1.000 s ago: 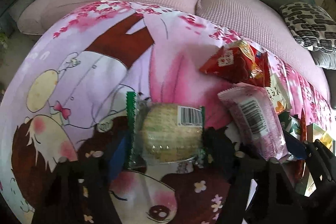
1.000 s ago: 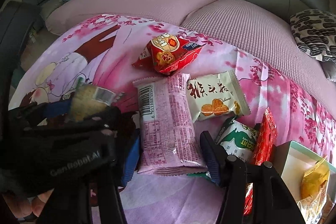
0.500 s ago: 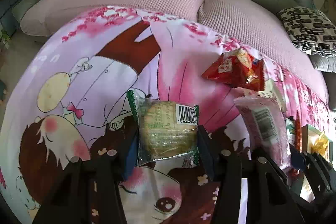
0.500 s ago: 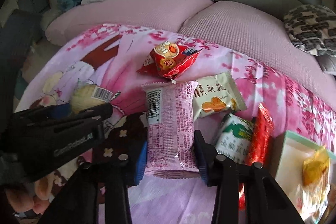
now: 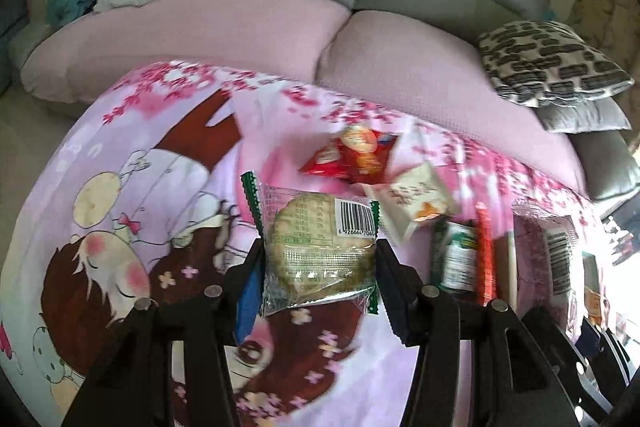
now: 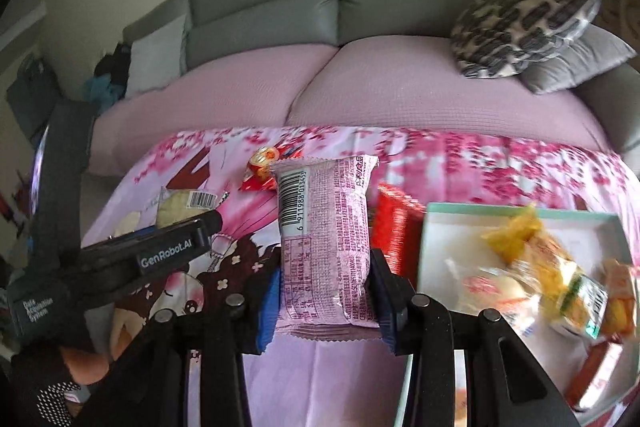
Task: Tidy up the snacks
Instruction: 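Carry the cake bag with the left tool while the right tool carries the pink bag into the tray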
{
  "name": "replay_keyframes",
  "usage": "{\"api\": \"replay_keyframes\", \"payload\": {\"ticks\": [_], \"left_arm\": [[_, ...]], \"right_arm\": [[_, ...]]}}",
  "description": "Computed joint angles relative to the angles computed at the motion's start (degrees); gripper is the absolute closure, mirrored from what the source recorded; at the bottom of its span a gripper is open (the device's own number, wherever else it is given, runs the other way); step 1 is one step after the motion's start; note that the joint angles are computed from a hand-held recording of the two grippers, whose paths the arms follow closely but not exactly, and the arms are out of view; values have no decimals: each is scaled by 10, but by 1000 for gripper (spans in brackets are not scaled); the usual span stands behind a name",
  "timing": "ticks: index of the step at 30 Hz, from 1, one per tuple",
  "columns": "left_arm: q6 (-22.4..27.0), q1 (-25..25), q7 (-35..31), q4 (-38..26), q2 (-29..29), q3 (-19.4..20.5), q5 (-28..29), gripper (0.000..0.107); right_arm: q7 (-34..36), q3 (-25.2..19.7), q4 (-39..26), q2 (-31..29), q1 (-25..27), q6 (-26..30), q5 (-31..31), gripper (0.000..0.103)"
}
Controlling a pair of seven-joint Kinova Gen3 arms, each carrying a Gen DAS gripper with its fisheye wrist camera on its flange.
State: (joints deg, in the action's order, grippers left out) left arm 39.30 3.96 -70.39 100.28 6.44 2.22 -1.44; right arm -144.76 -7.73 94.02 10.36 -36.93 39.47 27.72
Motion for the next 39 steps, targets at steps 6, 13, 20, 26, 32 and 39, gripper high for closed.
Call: {"api": "replay_keyframes", "payload": {"ticks": [6, 13, 20, 26, 32, 39], "left_arm": [[-2, 23, 11, -4, -7, 11, -24, 53], [0, 48, 22, -20, -5, 22, -48, 53], [8, 82, -29, -64, 28, 47, -23, 53], [28, 153, -7, -122, 90, 43, -83, 53], [38, 199, 21, -153, 128, 28, -125, 53], [36, 198, -16, -156, 139, 43, -81, 53]], "right_arm": [[-19, 1, 35, -31, 21, -23, -1, 60], [-63, 3, 78, -70, 66, -28, 9, 60], [-113, 3, 120, -100, 130, -13, 23, 60], [-110, 7, 147, -113, 179, -22, 4, 60], [-95, 10, 158, -109, 203, -28, -15, 60], [-106, 9, 160, -105, 208, -15, -12, 60]]}}
